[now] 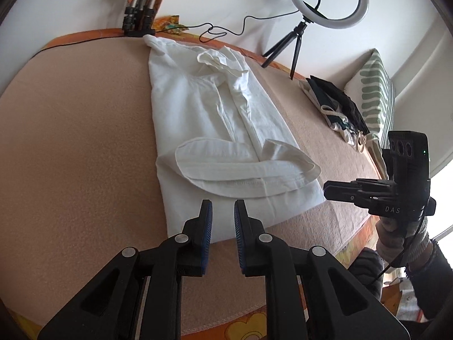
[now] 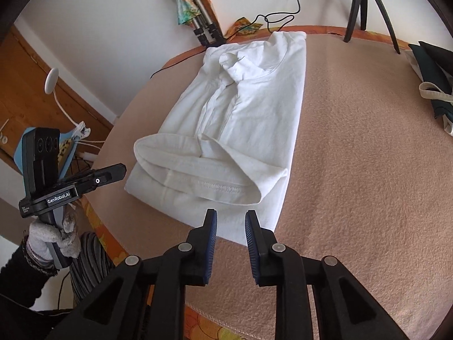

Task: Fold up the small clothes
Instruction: 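Open both tools to release the folded hem and lift them away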

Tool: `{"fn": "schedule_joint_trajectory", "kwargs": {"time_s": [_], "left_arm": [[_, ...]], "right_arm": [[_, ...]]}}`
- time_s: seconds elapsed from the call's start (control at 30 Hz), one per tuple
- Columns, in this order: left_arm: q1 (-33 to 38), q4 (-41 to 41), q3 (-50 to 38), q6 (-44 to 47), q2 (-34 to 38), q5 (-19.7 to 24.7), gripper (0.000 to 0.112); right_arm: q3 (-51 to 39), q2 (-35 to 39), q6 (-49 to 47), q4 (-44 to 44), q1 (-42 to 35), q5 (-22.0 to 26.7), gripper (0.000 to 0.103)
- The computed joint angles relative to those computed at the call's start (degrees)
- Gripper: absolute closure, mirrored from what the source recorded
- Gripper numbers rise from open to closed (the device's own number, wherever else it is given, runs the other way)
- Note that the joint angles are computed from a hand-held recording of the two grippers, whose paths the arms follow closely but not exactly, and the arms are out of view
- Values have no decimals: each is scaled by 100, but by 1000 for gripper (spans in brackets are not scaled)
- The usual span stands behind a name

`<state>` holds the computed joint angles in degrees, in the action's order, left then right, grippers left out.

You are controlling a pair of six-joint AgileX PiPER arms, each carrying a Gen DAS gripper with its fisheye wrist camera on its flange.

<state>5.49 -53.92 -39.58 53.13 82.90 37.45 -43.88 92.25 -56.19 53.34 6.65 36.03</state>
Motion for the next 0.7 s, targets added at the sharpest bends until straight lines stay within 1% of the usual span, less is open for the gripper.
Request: {"fn": "schedule_joint_trajectory", "kwargs": {"time_s": [0.07, 0.17, 0.23, 0.5, 0.57, 0.7], "left_arm": [[-185, 148, -50, -185, 175, -160, 98], [-294, 232, -185, -333, 472, -224, 98], [-346, 243, -283, -356, 597, -284, 98], [-337, -21, -668, -232, 898, -611, 98], [-349, -22, -735, -202, 969, -812, 98], [-258, -93, -932, -232, 1206, -1033, 98]], "right_arm": [[-23, 160, 69, -138, 214, -187, 84], [-149, 481, 144, -252, 416, -301, 84], [-181, 540, 51, -179, 489, -414, 85], [-630, 875, 2, 177, 281, -549, 84], [-736, 966, -84, 355, 178, -560, 85], [-943, 1127, 80, 410, 75, -847, 84]]}}
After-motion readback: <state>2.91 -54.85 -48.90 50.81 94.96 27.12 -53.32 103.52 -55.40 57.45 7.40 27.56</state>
